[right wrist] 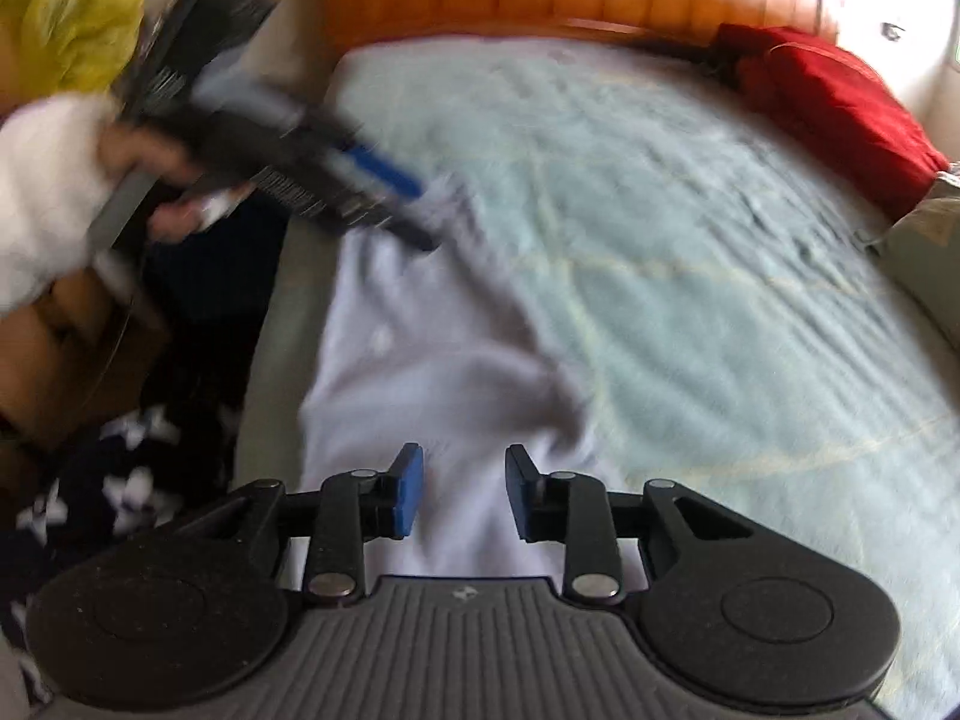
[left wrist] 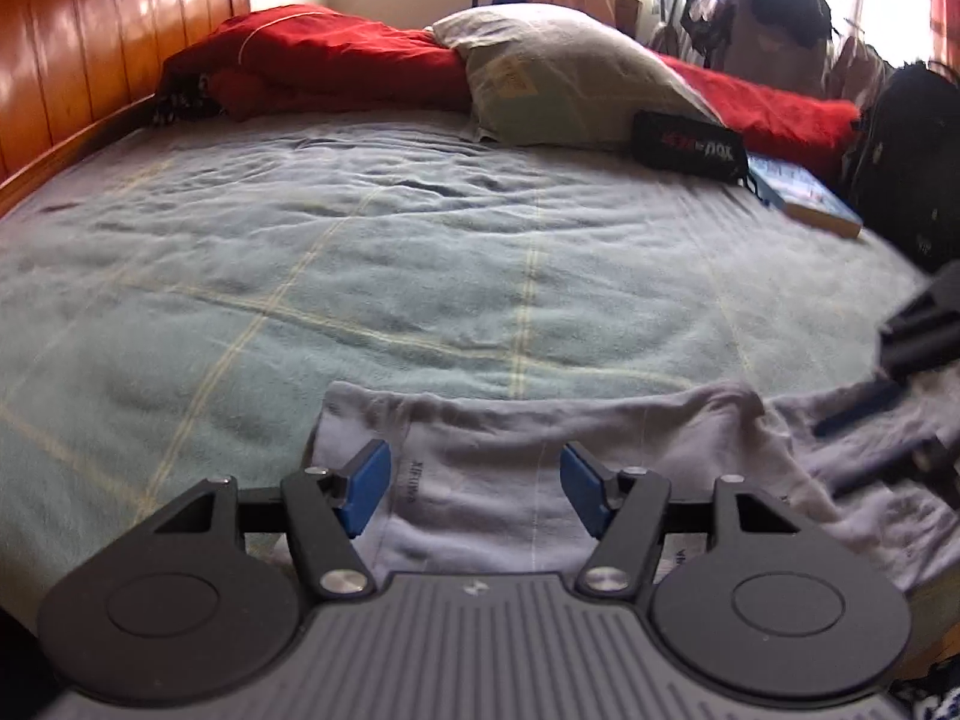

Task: Fold clothes

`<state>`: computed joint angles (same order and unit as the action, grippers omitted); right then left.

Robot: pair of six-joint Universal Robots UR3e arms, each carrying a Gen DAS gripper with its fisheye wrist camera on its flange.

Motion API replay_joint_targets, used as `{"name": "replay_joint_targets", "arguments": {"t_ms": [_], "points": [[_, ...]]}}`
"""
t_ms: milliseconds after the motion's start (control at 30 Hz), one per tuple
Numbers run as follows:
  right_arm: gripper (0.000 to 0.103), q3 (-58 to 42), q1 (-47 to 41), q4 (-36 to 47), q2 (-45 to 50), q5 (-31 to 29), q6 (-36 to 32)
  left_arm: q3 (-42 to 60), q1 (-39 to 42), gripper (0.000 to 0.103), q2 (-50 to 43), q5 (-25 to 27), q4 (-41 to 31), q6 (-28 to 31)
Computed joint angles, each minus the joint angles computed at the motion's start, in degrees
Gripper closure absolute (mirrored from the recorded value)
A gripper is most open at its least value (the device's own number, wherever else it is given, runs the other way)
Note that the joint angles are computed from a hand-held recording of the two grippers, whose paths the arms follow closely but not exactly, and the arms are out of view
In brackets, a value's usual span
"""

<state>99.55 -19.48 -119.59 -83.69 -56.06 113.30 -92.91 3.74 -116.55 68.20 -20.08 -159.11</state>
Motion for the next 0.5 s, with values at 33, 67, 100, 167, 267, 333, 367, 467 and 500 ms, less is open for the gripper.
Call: {"name": "replay_joint_targets", "arguments": {"t_ms": [33, 67, 100, 167, 267, 333, 367, 467, 500], "points": [[0.064, 1.7, -0.1, -0.3, -0.9, -1.4, -0.2, 0.1, -0.8, 0.039, -0.6, 2.3, 0.4, 0.2], [0.064, 3.6, -0.6, -0.6, -1.8, -3.1, -0.2, 0.2, -1.7, 0.039, -1.3, 4.7, 0.7, 0.5], [0.061, 6.9, -1.7, -1.7, -3.7, -4.2, -0.9, -1.2, -1.7, 0.039, -1.6, 5.7, 2.9, 1.1], [0.058, 12.7, -5.7, -1.6, -8.8, -3.0, -3.8, -4.0, -1.2, 0.038, -0.7, 5.1, 5.8, 2.1], [0.056, 14.4, -9.3, 3.0, -14.0, -2.9, -5.0, -5.0, -1.7, 0.04, 1.3, 5.6, 6.0, 2.3], [0.053, 15.2, -10.1, 2.6, -15.5, -2.6, -3.8, -6.2, -1.7, 0.038, 2.6, 3.8, 6.8, 3.2], [0.051, 15.8, -10.1, 1.7, -15.6, -2.4, -3.3, -7.0, -1.4, 0.035, 3.2, 1.9, 7.2, 4.0], [0.051, 17.8, -11.0, 0.5, -16.2, -1.9, -2.4, -9.7, -1.4, 0.035, 4.4, 0.1, 6.3, 3.5], [0.05, 18.4, -11.4, 0.1, -16.3, -1.5, -2.2, -11.7, -1.2, 0.035, 5.3, -0.5, 7.1, 3.1]]}}
